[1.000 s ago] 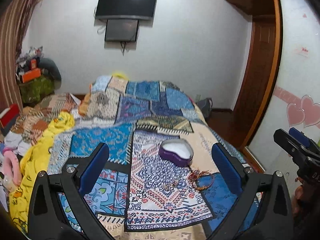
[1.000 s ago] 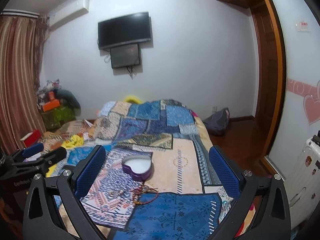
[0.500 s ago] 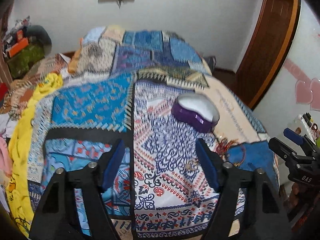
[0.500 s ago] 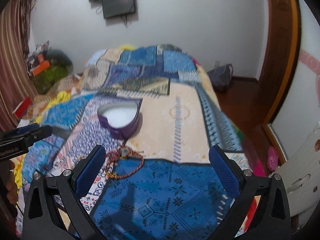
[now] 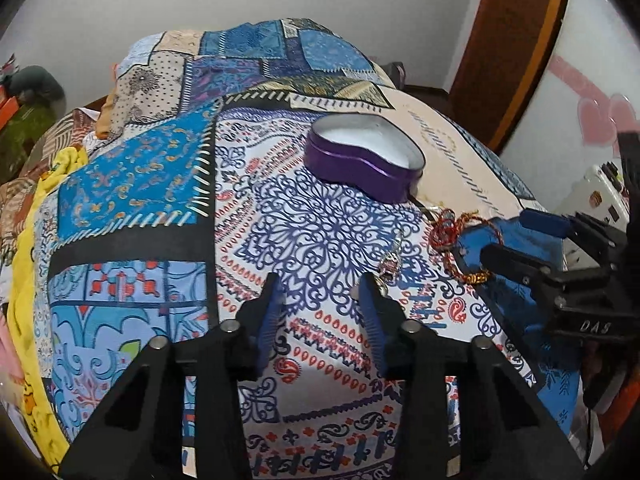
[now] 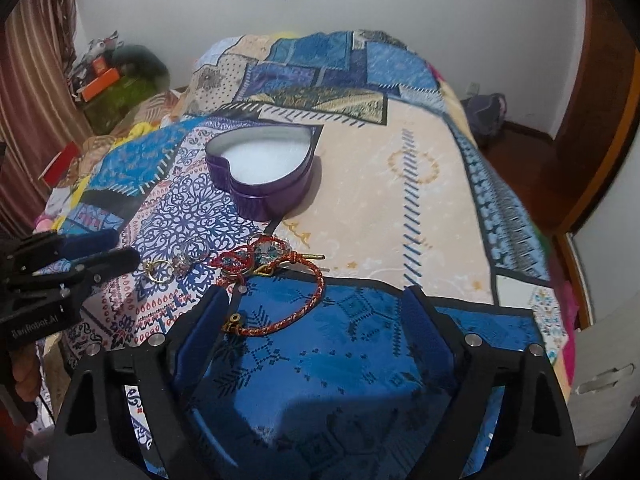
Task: Organize jewelry
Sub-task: 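Close the right gripper on the red braided bracelet while the left gripper grasps the gold ring, then carry the bracelet into the purple tin and open the right gripper while the left drops the ring in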
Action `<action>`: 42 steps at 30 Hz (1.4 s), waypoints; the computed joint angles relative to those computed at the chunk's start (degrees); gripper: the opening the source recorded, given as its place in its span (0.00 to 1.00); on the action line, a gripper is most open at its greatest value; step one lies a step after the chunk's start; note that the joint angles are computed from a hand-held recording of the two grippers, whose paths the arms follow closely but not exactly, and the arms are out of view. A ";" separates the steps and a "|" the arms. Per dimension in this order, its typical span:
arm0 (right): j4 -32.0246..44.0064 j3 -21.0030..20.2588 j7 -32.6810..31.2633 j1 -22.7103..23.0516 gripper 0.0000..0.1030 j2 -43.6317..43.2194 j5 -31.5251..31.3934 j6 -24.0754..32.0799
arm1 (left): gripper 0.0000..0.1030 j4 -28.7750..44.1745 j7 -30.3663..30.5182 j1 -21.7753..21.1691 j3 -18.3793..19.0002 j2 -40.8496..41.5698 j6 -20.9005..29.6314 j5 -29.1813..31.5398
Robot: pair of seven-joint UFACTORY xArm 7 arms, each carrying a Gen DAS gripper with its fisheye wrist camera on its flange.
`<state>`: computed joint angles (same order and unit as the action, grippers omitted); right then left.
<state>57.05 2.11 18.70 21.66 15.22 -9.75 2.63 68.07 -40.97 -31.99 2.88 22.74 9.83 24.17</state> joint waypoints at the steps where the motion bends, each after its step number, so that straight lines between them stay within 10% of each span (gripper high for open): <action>1: 0.05 3.37 -2.40 -3.05 0.83 0.06 2.41 0.24 | 0.35 0.12 1.22 1.09 -1.27 0.28 -0.14 -1.01; 6: -0.14 13.99 -13.28 -11.46 0.83 0.32 12.57 0.93 | 0.34 -0.33 5.00 3.89 -4.18 0.84 -1.97 -5.94; 13: 2.67 9.61 -16.34 -5.78 0.84 2.45 11.17 4.13 | 0.34 -1.29 8.08 3.52 -4.18 0.26 -3.35 -9.44; 29: 2.15 7.80 -16.09 -4.40 0.17 3.15 8.94 0.52 | 0.34 0.18 18.63 8.06 -10.61 1.90 -2.75 -18.05; 36: 1.51 7.81 -16.17 -4.38 0.09 2.71 9.72 -0.33 | 0.08 -0.33 19.42 8.15 -10.41 1.97 -3.46 -21.23; 42: 0.49 7.86 -15.78 -4.43 0.08 1.56 10.59 -0.72 | 0.05 -0.75 18.58 6.53 -8.66 1.44 -3.75 -20.70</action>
<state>57.54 9.96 2.92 17.23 16.78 0.83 1.91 67.32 -22.38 -25.46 -5.78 24.19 6.08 3.47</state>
